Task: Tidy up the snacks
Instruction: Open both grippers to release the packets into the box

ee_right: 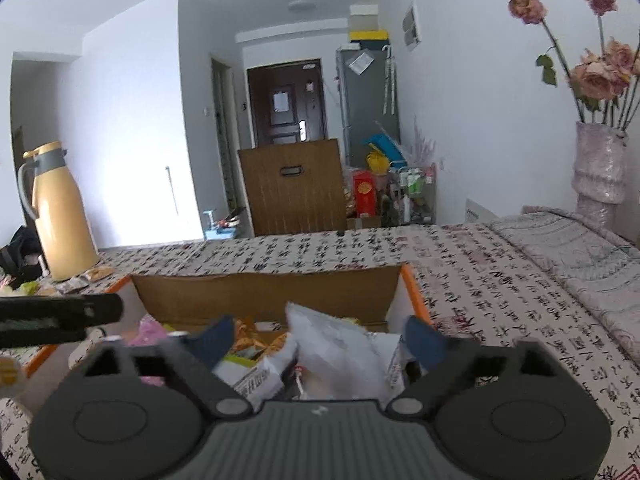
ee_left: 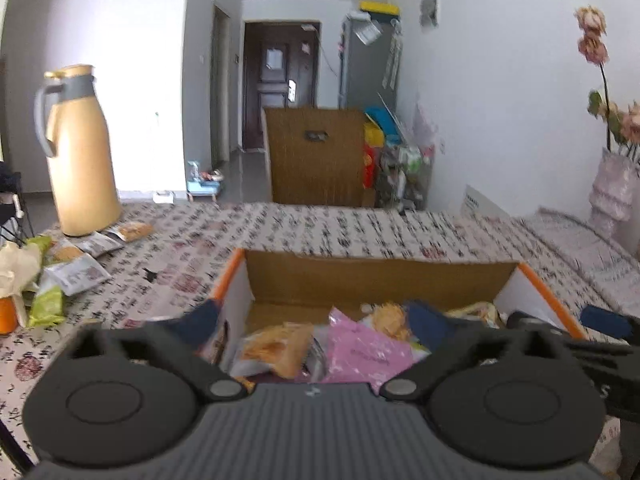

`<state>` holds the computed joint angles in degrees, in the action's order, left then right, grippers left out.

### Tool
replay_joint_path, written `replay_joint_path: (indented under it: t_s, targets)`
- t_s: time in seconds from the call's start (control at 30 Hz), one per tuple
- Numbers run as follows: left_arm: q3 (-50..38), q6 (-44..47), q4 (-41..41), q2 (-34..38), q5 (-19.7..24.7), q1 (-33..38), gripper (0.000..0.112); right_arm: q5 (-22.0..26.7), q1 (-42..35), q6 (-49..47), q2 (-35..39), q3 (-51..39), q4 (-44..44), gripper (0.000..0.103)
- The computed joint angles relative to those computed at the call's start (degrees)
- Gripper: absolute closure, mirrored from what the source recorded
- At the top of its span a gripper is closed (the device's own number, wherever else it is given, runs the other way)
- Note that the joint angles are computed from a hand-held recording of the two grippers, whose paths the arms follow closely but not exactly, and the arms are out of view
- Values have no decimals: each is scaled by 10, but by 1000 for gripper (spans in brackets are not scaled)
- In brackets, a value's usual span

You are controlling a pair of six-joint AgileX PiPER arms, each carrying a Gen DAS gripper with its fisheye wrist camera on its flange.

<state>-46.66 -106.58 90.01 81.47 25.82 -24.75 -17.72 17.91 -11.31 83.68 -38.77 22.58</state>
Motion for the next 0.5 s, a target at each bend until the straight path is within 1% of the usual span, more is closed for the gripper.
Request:
replay_joint_path:
  t_s: [0.07, 0.17, 0.27, 0.33, 0.4, 0.5]
  targets:
    - [1, 8, -10, -8, -3, 3, 9, -1, -4, 23, -6, 6, -18, 0]
    - [-4, 19, -29, -6, -2, 5, 9, 7, -8, 30, -8, 3, -28, 0]
    - [-9, 36, -48, -9, -4, 7, 9, 10, -3, 10, -9, 0, -7, 0]
    - [-12, 54, -68, -12, -8, 9, 9, 12, -4, 10, -12, 0, -8, 0]
    - [-16, 75, -88, -16, -11, 12, 9, 18, -1, -18, -20, -2, 19, 0]
    - [-13, 94, -104, -32, -1, 5, 9, 25, 8, -82, -39, 0, 83, 0]
